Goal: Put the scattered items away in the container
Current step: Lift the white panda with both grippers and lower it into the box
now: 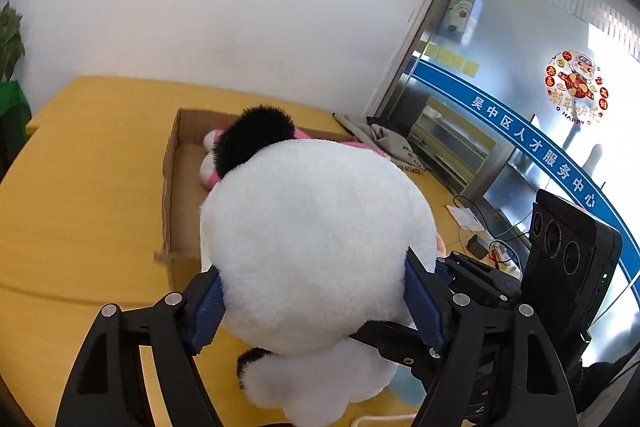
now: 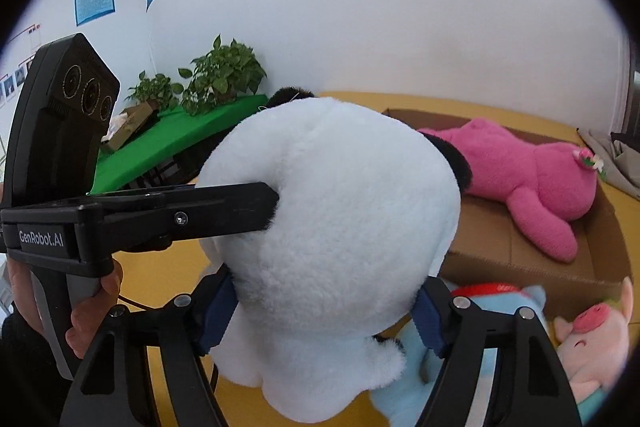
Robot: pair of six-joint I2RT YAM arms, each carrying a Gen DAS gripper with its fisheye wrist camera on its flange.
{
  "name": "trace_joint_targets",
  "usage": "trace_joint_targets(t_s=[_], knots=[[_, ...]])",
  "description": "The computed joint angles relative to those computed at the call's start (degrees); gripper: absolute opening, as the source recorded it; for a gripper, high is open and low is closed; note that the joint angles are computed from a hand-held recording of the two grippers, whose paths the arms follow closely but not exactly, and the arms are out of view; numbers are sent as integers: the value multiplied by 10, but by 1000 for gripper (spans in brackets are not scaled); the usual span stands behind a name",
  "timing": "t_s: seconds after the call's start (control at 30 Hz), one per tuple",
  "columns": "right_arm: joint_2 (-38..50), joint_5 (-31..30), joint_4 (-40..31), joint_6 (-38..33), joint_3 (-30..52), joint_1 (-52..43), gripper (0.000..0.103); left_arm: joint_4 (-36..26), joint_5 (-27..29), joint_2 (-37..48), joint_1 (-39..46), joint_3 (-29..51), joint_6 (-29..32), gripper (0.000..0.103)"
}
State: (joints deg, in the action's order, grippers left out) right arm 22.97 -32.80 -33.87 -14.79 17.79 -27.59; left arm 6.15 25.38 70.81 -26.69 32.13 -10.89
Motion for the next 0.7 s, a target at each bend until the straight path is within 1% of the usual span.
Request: trace_joint_targets(t_s=[0.07,0.13,0.2,0.27,0.4,0.47,0.57,0.63,0.67,0.7], knots=[[72,-9,58,7,32,-16,75,-15,7,54,2,75,12,82],[146,-4,114,22,66,-17,75,-34,17,116,10,154,14,82],[236,-1,168,37,107,-12,75,-58,18,171,17,224,21,82],[331,-1,202,57,153,-7,75,-77,11,230,20,290,28,82],[504,7,266,107,220,9,75,-111,0,370,30,418,18,82],[593,8,281,122,256,14,75,-133,-7,437,34,469,17,82],[710,7,259,130,304,24,75,-177,-20,523,39,524,26,82],[778,7,231,125,336,29,75,-181,-23,549,41,525,39,83],[794,16,232,116,338,35,75,-167,-23,548,42,509,43,85],[798,28,241,106,332,42,78,-153,-16,545,47,494,44,86]])
